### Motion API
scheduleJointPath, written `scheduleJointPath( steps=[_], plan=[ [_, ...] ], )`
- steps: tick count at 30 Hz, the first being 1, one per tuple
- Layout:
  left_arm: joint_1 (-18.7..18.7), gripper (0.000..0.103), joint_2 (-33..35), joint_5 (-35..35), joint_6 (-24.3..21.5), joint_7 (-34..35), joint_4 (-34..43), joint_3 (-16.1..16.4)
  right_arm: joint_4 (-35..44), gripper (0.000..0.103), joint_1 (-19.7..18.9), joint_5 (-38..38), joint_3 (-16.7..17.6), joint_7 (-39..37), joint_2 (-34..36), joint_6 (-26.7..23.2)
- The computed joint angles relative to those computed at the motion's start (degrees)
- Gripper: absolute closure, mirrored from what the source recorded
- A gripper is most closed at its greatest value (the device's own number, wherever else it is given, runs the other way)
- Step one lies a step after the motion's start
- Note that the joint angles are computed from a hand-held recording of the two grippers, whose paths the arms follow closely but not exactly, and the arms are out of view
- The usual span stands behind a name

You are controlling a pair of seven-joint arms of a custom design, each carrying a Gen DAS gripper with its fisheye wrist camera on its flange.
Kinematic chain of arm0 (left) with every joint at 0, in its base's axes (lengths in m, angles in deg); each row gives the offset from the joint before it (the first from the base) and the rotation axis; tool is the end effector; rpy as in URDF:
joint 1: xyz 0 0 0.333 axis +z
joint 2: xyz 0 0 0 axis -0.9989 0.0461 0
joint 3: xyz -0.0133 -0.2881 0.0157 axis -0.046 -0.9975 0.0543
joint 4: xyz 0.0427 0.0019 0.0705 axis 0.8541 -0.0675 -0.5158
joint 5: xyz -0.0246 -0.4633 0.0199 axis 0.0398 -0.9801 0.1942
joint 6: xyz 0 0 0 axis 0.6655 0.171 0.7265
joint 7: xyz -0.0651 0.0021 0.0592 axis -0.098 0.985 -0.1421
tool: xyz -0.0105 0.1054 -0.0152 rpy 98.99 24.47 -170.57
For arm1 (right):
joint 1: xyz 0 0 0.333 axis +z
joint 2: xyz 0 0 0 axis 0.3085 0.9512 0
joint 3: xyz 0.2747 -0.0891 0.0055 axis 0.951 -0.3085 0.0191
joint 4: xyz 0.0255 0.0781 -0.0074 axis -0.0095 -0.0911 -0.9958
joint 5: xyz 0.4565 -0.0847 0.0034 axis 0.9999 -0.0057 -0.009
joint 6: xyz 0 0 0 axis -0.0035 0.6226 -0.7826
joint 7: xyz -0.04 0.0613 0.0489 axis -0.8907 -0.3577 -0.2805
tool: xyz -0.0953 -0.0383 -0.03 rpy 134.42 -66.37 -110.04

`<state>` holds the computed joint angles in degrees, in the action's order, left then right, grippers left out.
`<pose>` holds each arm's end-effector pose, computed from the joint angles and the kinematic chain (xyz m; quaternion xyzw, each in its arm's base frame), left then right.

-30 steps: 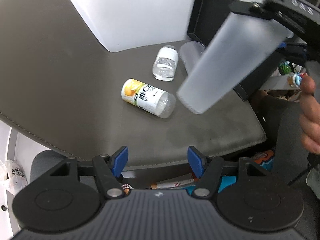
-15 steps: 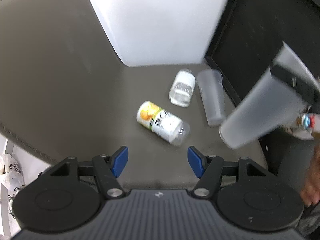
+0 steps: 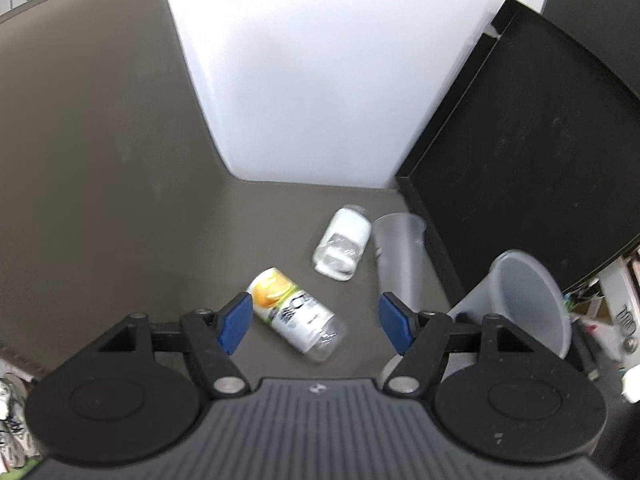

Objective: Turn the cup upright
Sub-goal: 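Lower the upright cup onto the seat beside the other cup, open right gripper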

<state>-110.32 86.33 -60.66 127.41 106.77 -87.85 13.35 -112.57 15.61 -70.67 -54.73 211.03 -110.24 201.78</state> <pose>0.5170 -0.4371 0.6147 -0.6769 0.6562 -0.2994 0.1468 0.4818 0.3199 0.5522 -0.6425 0.5519 -0.2772 0.4535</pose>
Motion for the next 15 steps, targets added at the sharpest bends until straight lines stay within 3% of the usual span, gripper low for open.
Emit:
scheduleJointPath(
  steps=[10, 15],
  plan=[
    [-0.66, 0.031, 5.73, -3.24, 2.8, 2.27, 4.29, 0.19, 1.19, 0.028, 4.69, -2.04, -3.17, 0.19, 2.95, -4.26],
    [-1.51, 0.03, 7.81, -3.32, 1.17, 2.2, 5.48, 0.28, 0.82, 0.027, 10.12, 0.38, -7.56, -2.39, 4.65, -4.56]
  ],
)
